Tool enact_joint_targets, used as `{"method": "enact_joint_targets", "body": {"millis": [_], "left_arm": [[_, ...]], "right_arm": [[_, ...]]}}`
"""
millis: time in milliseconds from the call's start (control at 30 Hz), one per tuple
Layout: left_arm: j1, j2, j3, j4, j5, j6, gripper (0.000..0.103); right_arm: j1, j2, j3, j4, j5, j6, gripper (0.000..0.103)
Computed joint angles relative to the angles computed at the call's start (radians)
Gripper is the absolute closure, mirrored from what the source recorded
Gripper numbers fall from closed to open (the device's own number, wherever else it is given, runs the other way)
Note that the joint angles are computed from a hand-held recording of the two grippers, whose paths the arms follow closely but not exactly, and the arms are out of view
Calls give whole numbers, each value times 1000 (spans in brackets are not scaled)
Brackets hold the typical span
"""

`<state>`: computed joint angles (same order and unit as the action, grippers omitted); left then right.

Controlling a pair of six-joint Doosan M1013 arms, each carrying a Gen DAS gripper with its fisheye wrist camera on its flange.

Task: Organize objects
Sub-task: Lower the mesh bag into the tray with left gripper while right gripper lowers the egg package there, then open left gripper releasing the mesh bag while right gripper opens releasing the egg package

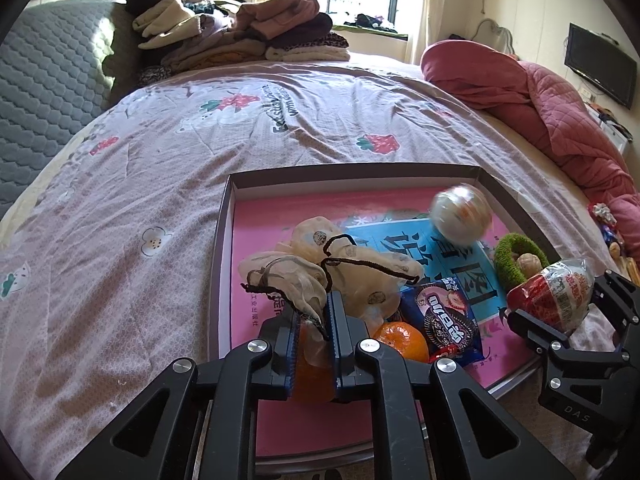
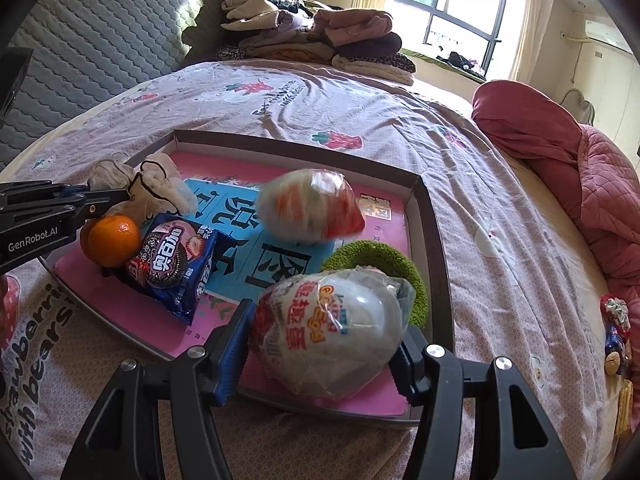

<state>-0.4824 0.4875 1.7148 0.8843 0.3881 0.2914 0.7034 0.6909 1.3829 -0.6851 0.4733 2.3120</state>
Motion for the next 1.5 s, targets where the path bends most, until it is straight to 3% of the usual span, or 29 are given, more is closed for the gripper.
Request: {"method": "enact_joint_targets", "body": {"millis": [233, 667, 733, 800, 933, 1000, 1233, 1500], "left_arm": [[-1, 0, -1, -9, 5, 12, 88], [0, -7, 6, -6, -1, 3, 76], [0, -10, 7, 4, -2, -8, 73], [0, -12, 9, 10, -4, -15, 61], [-1, -18, 10, 16, -7, -20, 55], [-4, -20, 10, 22, 1, -25, 43], [-12, -36, 12, 41, 16, -35, 33], [-35, -65, 23, 152, 52, -128, 33]], "right_arm": [[-2, -1, -3, 7, 7, 3, 43], [-5, -4, -15, 11, 0, 3, 39], [-4, -5, -17, 10, -2, 5, 39], [-4, -6, -19, 6, -4, 5, 38], [-2, -11, -21, -5, -1, 4, 36], [-1, -14, -22, -13, 0, 10, 36], [1, -27, -21, -52, 8, 46, 36], [4, -49, 1, -91, -15, 107, 36]]}}
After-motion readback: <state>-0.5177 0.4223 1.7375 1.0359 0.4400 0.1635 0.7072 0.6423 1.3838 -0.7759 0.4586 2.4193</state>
